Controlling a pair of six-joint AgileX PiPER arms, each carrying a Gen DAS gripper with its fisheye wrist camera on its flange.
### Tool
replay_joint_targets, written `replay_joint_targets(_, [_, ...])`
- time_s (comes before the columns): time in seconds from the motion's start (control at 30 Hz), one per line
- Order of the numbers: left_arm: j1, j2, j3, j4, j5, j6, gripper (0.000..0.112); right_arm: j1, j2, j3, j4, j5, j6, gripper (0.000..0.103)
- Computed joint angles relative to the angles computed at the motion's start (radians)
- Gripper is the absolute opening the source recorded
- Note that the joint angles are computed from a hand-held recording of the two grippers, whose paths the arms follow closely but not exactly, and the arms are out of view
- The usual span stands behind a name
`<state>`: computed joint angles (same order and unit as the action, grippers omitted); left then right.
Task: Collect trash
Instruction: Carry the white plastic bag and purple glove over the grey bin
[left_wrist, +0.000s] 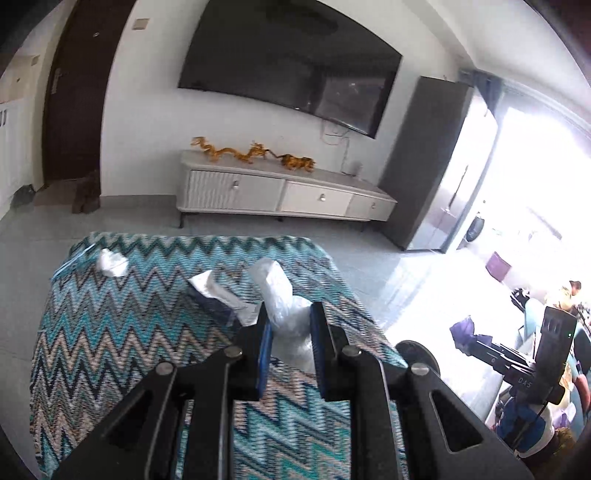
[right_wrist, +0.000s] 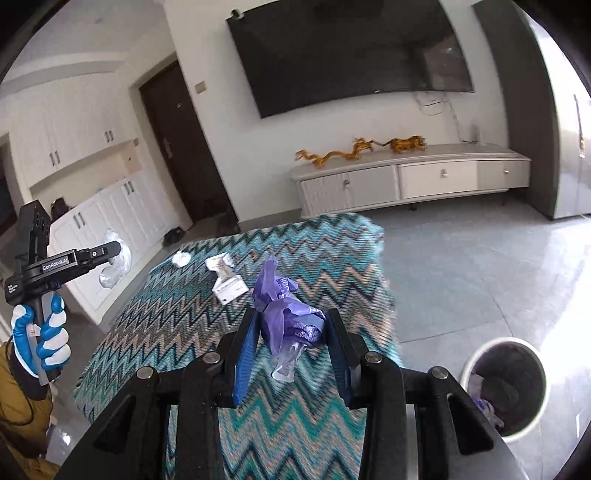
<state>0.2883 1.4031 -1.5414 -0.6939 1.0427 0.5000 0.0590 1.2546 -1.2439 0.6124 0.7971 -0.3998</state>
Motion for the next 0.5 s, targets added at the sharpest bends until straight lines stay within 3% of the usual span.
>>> replay_joint_targets(0.23, [-0.375,0.030,-0.101,0.238,-0.050,-0.236,0.018,-0.447,-0.139,0.128,0.243,0.192,-0.264,0.035])
replay_joint_targets(0.33, [-0.563,0.121,-0.205,0.364,-0.043,-0.354,0.018,-0.647,-0.134,0.174,0.319,0.271,-0.384,0.035])
replay_joint_targets(0.5, [-0.809,0.350,-0.447,0.507,0.021,-0.494,0.018,-0.855,-0.053,0.237,0.369,0.316,-0.528,0.035])
